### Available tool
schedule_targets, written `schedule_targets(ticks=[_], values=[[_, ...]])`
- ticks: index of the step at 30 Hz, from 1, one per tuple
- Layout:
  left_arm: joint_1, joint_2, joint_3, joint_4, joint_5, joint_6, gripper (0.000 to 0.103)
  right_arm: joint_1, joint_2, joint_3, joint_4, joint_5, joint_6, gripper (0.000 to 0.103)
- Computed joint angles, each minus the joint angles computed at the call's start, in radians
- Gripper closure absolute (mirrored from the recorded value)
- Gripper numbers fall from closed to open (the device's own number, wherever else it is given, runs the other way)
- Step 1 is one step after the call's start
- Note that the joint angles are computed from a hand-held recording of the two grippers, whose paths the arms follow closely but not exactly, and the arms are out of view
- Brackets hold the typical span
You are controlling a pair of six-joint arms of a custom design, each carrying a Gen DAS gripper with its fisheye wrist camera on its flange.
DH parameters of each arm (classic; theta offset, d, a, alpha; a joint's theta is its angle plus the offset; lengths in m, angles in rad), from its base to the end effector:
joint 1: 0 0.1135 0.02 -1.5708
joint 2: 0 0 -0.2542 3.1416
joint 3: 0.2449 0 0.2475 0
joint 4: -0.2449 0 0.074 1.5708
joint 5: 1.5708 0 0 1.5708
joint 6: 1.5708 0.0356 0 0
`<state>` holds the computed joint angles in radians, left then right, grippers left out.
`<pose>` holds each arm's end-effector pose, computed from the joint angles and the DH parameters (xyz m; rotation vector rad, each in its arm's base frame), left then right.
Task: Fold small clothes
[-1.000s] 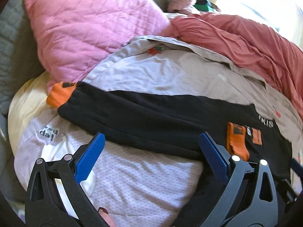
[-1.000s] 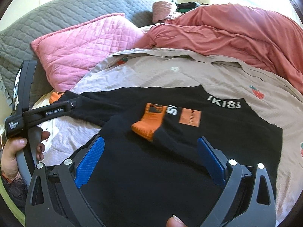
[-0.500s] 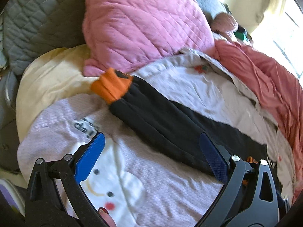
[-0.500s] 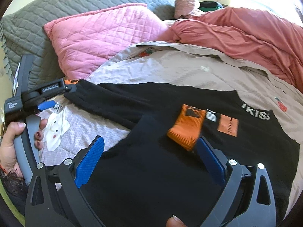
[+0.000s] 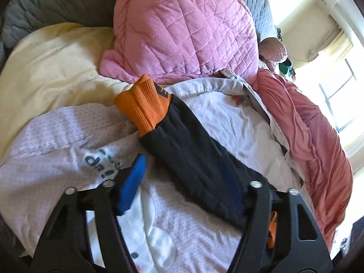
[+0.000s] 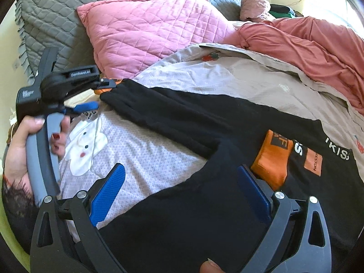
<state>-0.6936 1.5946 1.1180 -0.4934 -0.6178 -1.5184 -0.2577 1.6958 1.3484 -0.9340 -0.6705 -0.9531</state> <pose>0.2632 -0.1920 0.2258 -1.1386 2.0312 -0.3102 0.3218 -0.0619 0.2427 -0.9649 2.2923 0.5056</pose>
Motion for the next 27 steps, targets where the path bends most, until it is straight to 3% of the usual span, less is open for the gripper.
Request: schedule_targets(ticks=[8,10,13,14,21,27], values=[[0.124,0.068,-0.005,0.040,0.092,0.057,0.053,-0.048,0.015,0.026,-0.030,-0.010,-0.004,0.005],[0.139,0.081,-0.004,0.046,0.088,0.070,0.073,-0.062,0.022,0.035,-0.040,-0.012,-0.008,0.005],[0.144,0.058,-0.042,0.105,0.087,0.090,0.090,-0.087,0.041,0.057,-0.049,-0.014,0.004,0.006],[0.142,0.048,-0.051,0.117,0.084,0.095,0.091,-0.096,0.047,0.064,-0.051,-0.015,0.009,0.006],[0.024,0.036,0.078,0.063,-0.104,0.223,0.093,-0.190,0.124,0.170,-0.109,-0.028,0.008,0.005],[-0.137,0.198,0.383,0.042,-0.229,0.521,0.093,-0.294,0.226,0.323,-0.149,-0.035,0.020,0.006]])
